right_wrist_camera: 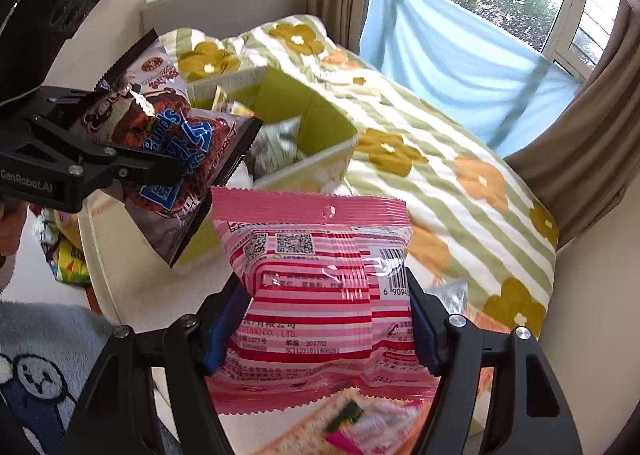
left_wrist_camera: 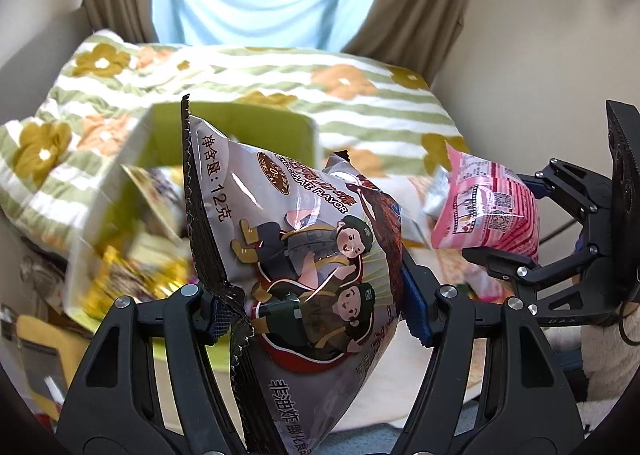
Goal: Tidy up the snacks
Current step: 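Carry both bags into the box and open both tools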
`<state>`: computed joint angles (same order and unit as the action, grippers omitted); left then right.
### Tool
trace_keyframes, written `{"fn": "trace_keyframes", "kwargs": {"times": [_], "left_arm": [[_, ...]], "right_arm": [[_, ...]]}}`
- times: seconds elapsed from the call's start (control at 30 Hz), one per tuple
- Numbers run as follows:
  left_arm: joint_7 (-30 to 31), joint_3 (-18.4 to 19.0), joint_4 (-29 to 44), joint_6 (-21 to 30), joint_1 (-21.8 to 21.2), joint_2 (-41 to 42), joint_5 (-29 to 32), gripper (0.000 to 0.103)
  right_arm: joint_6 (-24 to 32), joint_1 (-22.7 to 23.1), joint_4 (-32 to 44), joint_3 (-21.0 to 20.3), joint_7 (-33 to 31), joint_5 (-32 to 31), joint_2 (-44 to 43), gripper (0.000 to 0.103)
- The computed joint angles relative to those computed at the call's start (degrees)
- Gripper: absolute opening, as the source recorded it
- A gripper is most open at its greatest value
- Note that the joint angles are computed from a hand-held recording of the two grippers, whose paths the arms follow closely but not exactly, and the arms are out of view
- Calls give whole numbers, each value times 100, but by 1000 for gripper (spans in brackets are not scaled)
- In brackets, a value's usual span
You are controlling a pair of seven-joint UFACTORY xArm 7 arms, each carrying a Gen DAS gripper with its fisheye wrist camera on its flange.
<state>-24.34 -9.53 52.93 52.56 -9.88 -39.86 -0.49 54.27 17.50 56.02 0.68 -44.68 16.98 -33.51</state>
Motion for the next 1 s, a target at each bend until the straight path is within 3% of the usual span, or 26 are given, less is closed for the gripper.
{"fn": "trace_keyframes", "kwargs": {"times": [0.23,0.47,0.67,0.77,0.83,1.0], "left_arm": [[1439,1000,598,61,218,603,-85,65],[3007,1692,1632,224,468,1966,-840,65],[3918,1791,2394,548,807,3064,-1514,66],[4170,1690,2621,682,1017,3402,-1723,79],[4196,1574,2601,635,1161,3452,-1780,95],[4077,1408,2288,561,1376,3240,-1718,96]], "right_arm": [[-554,48,771,779,1203,-326,1012,68],[-588,222,1714,1243,2574,-1108,2132,68],[-339,449,2223,1389,3809,-1956,2801,68],[-212,568,2297,1372,4179,-2229,2936,68],[-102,635,2329,1371,4375,-2439,2994,68],[-67,754,2305,1344,4582,-2682,3019,68]]}}
